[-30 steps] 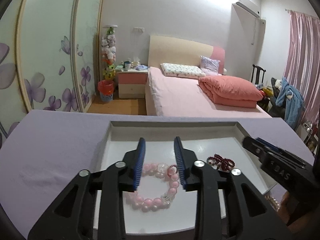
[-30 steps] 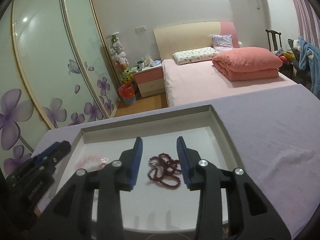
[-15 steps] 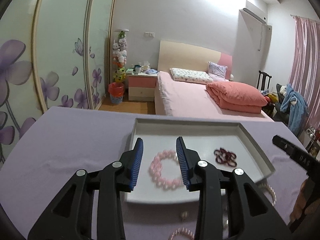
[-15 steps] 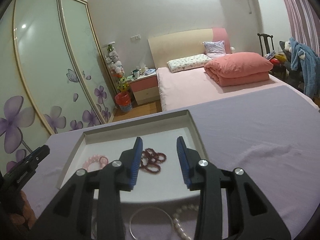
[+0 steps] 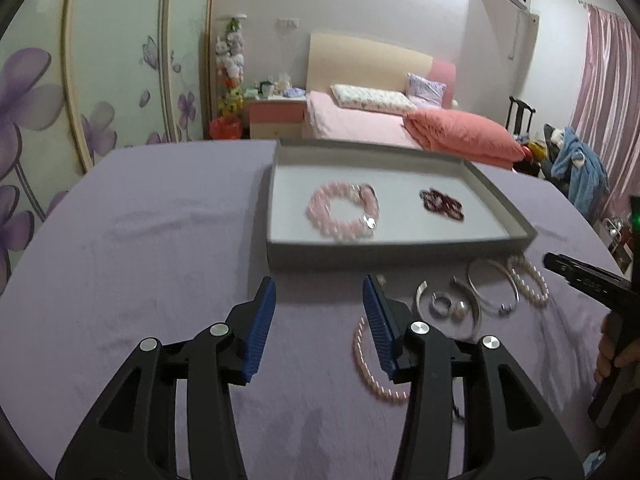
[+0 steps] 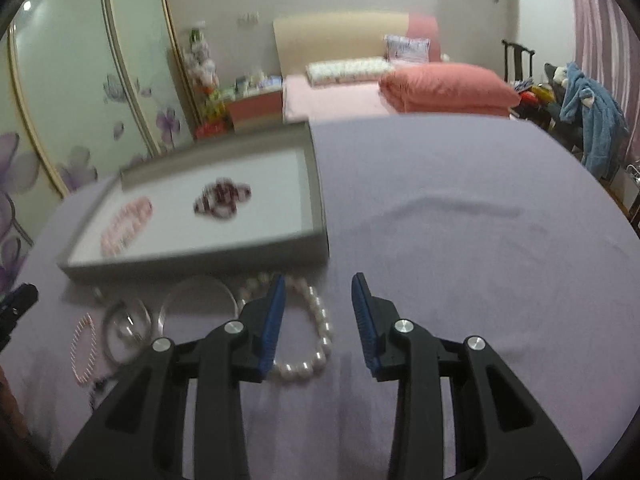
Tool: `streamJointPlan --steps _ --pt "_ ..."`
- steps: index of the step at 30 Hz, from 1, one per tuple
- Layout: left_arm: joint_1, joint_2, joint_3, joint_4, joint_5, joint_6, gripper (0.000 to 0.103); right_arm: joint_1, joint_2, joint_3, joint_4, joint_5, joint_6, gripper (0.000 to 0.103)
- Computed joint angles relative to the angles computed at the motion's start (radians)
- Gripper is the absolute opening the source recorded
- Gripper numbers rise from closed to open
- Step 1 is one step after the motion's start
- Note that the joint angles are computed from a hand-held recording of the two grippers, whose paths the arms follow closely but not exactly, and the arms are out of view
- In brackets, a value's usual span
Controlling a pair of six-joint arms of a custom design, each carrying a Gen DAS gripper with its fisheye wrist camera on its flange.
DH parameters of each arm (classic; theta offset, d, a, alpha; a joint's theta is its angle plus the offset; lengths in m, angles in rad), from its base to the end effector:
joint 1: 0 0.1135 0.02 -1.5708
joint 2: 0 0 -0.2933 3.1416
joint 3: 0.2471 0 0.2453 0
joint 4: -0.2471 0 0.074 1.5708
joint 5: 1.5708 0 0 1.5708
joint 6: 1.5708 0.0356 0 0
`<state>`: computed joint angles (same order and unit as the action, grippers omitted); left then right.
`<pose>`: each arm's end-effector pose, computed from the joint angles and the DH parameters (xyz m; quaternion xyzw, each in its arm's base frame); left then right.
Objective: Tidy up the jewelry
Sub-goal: 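Grasp the pink pearl bracelet with the left gripper while the right approaches the white pearl bracelet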
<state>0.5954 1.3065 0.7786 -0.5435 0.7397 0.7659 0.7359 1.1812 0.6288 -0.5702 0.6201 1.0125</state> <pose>0.2015 0.1075 0.2406 0.1659 0.8926 -0.1272 0.3995 0.1526 0.1103 0.2183 0.1952 0.9103 -0.0285 0.3640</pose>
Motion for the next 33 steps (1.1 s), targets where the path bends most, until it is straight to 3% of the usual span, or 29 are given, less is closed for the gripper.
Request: streamJointPlan --steps 5,7,9,18,22,23,26,33 --pt "0.021 -0.007 -0.021 -0.045 0.010 0.086 0.053 -0.021 0.080 0.000 0.022 -0.033 -0.035 0.031" --pt "0.018 -0.007 -0.030 -0.051 0.005 0.104 0.053 -0.035 0.104 0.001 0.025 -0.048 -0.048 0.025" --pt "0.018 -0.013 -0.048 -0.059 0.000 0.128 0.053 -0.025 0.119 0.010 0.013 -0.037 -0.044 0.011" --pt "-0.081 -0.021 -0.120 -0.002 -0.109 0.114 0.051 -0.003 0.125 0.019 -0.016 -0.024 -0.012 0.010" --pt "-0.127 -0.002 -0.125 0.025 -0.164 0.074 0.036 -0.002 0.128 0.020 -0.014 -0.025 -0.010 0.010" --pt "-0.136 -0.008 -0.131 0.044 -0.178 0.061 0.026 -0.002 0.128 0.020 -0.014 -0.025 -0.010 0.010" --pt "-0.140 -0.019 -0.145 0.084 -0.211 0.056 0.011 -0.002 0.128 0.021 -0.014 -0.025 -0.010 0.010" --pt "-0.062 0.052 -0.097 0.132 -0.234 0.073 0.009 -0.009 0.116 0.016 -0.011 -0.031 -0.017 0.011"
